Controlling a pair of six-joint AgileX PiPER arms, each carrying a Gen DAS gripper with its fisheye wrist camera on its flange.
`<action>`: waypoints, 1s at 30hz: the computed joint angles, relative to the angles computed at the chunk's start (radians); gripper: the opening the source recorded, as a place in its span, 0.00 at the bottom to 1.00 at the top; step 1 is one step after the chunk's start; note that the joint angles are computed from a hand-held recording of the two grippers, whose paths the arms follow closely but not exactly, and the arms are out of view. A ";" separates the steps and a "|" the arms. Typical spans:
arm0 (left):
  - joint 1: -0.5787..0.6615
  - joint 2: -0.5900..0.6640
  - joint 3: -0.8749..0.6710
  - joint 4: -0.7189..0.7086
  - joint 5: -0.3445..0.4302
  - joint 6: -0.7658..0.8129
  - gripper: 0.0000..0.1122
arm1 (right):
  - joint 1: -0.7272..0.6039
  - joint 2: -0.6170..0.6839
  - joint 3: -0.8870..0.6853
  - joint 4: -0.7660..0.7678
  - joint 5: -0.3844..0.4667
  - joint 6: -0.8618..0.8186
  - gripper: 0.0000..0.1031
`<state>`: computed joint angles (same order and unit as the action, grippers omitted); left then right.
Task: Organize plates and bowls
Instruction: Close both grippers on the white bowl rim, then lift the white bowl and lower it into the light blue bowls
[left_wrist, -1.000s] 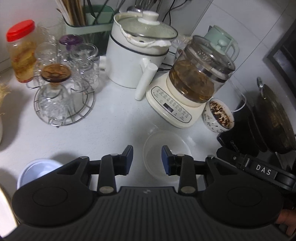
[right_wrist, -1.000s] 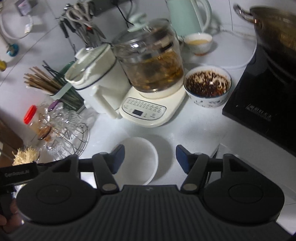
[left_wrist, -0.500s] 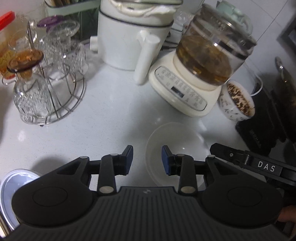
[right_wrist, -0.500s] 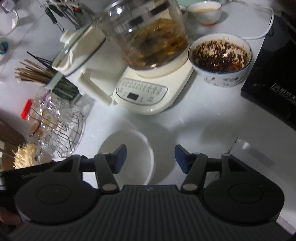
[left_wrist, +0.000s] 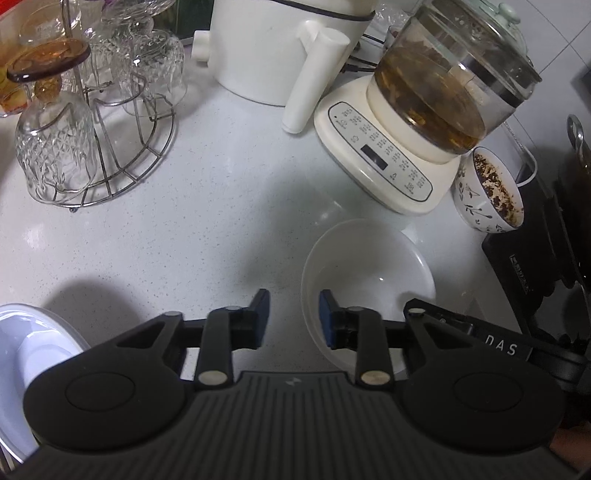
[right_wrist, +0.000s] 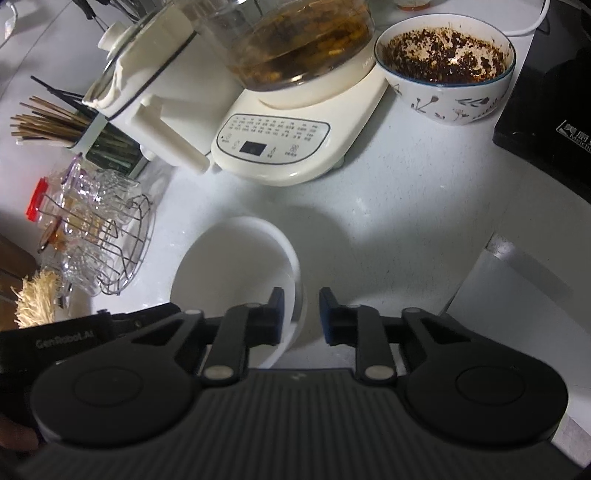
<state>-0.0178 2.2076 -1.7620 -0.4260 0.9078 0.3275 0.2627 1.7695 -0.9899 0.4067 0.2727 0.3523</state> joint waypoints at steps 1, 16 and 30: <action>-0.003 0.002 -0.001 0.004 0.001 0.004 0.23 | -0.002 0.003 0.000 0.042 0.000 -0.041 0.17; 0.013 -0.029 0.052 -0.051 -0.009 0.087 0.08 | 0.034 -0.010 0.010 -0.054 -0.019 0.051 0.11; 0.071 -0.147 0.102 -0.086 0.086 0.128 0.08 | 0.100 -0.156 0.044 -0.308 0.019 0.305 0.12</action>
